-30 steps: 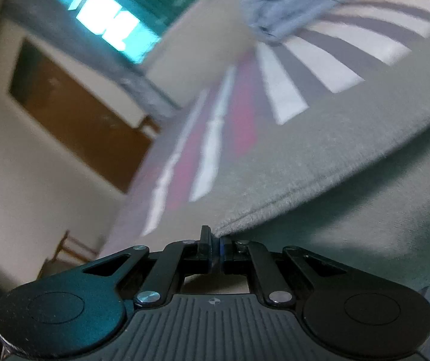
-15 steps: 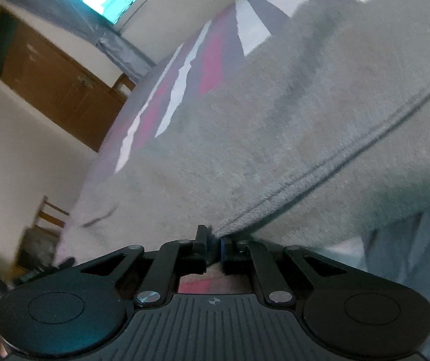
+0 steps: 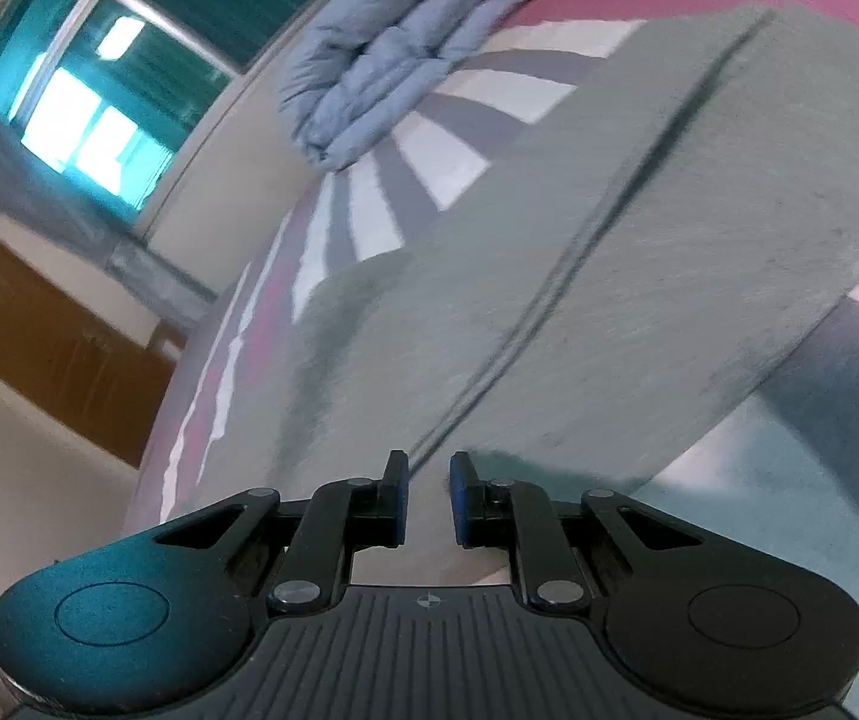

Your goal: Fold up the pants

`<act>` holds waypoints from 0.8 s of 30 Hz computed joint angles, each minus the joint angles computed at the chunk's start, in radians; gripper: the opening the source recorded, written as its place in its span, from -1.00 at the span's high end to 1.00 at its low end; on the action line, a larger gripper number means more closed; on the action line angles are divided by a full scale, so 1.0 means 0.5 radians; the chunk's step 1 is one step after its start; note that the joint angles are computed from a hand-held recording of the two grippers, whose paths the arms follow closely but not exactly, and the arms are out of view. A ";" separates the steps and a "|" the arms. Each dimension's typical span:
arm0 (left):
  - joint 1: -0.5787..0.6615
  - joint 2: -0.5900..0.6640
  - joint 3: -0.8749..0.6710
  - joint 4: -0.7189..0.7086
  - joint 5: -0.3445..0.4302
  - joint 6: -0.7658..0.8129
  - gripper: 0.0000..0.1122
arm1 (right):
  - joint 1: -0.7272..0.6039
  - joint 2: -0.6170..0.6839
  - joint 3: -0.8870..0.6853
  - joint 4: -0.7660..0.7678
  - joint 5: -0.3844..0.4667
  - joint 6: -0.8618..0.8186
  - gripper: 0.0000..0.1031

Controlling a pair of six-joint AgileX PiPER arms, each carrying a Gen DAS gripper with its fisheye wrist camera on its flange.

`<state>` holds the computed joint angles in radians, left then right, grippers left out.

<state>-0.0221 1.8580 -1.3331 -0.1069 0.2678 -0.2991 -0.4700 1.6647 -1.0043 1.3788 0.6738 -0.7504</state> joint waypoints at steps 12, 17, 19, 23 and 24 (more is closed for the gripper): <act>-0.021 -0.028 0.268 0.183 -0.346 -0.230 -0.07 | 0.035 0.316 -0.336 0.033 -0.014 0.053 0.89; -0.015 -0.027 0.280 -0.104 -0.370 0.048 -0.07 | -0.052 -0.097 0.033 0.194 0.005 -0.359 0.89; -0.018 -0.028 0.278 -0.043 -0.369 -0.014 -0.07 | -0.111 -0.208 0.171 0.207 0.063 -0.393 0.89; -0.011 -0.025 0.267 -0.165 -0.357 0.100 -0.07 | -0.067 -0.083 0.229 0.101 0.003 -0.269 0.89; -0.007 -0.027 0.269 -0.223 -0.359 0.153 -0.07 | -0.113 -0.036 0.248 0.182 0.076 -0.300 0.89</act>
